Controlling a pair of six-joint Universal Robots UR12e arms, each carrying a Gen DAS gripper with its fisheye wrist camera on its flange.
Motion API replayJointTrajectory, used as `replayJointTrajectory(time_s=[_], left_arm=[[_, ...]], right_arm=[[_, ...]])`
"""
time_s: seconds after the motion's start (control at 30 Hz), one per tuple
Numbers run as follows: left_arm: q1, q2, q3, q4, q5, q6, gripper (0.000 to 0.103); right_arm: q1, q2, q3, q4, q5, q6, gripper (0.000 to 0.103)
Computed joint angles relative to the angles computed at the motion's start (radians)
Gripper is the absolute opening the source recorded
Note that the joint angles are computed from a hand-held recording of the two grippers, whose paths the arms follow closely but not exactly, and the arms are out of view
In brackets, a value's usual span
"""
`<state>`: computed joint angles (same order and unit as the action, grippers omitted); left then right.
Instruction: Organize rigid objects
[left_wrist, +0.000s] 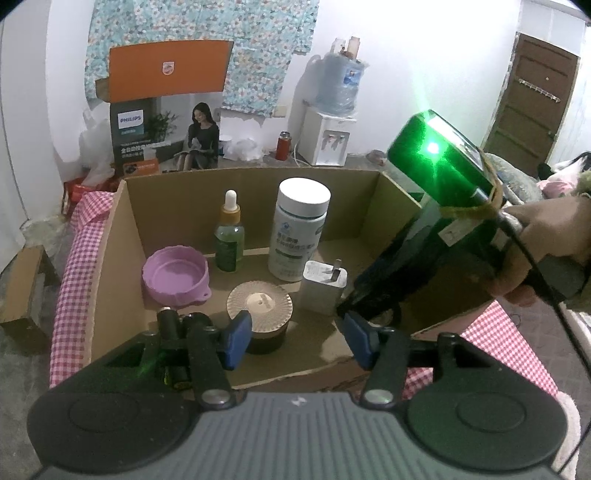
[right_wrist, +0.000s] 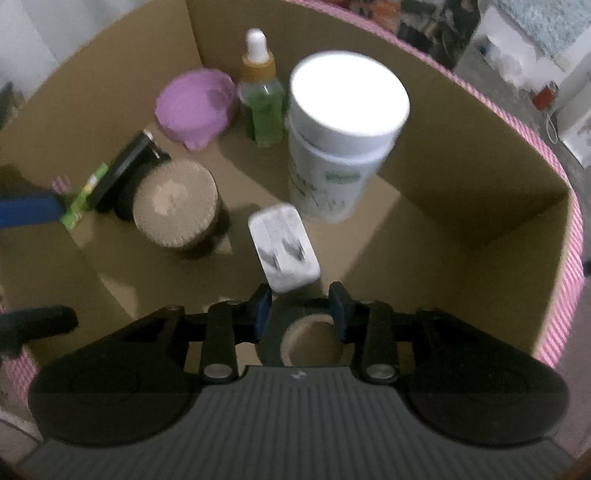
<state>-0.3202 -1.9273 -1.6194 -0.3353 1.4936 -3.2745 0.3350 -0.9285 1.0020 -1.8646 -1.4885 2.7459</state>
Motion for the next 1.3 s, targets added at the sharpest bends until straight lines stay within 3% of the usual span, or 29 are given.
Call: replayJointTrajectory(time_s=[0.07,0.13,0.2,0.27,0.4,0.5,0.53,0.57,0.8,0.83,0.93,1.17,1.3], left_arm=[[0.002,0.000,-0.001,0.006,-0.006,-0.003,0.061],[0.002,-0.002,-0.001,0.007,-0.010,-0.004,0.062],[0.001,-0.003,0.002,0.002,-0.007,-0.004,0.063],[-0.002,-0.004,0.004,-0.003,-0.002,-0.002,0.064],[-0.005,0.000,0.001,0.002,0.010,0.000,0.068],[-0.006,0.002,-0.002,0.006,0.013,0.003,0.069],[-0.005,0.003,-0.004,0.009,0.011,0.005,0.069],[-0.003,0.004,-0.006,0.012,0.007,0.008,0.070],[-0.002,-0.007,0.001,0.024,0.000,0.002,0.071],[-0.002,-0.008,0.004,0.025,0.001,0.004,0.071],[-0.005,-0.017,0.016,0.043,0.011,0.023,0.071],[-0.014,-0.081,0.110,0.059,0.030,0.056,0.070],[-0.028,-0.135,0.186,0.007,0.087,0.077,0.057]], right_arm=[[-0.007,-0.003,-0.008,0.036,0.005,0.007,0.034],[-0.010,-0.015,0.006,0.012,0.012,0.017,0.034],[-0.018,-0.036,0.028,-0.044,0.065,0.001,0.040],[-0.018,-0.044,0.039,-0.104,0.097,-0.012,0.058],[-0.004,-0.018,0.006,-0.112,0.101,-0.049,0.059],[0.008,-0.003,0.005,-0.125,0.051,-0.057,0.048],[0.009,0.001,0.004,-0.116,0.039,-0.047,0.032],[0.008,0.002,0.006,-0.108,0.038,-0.029,0.028],[-0.008,-0.020,0.027,-0.073,0.032,0.036,0.027],[-0.011,-0.023,0.027,-0.072,0.044,0.044,0.028],[-0.028,-0.045,0.048,-0.113,0.110,0.084,0.051],[-0.051,-0.078,0.065,-0.322,0.223,0.156,0.079],[-0.048,-0.040,0.016,-0.325,0.217,0.166,0.082]])
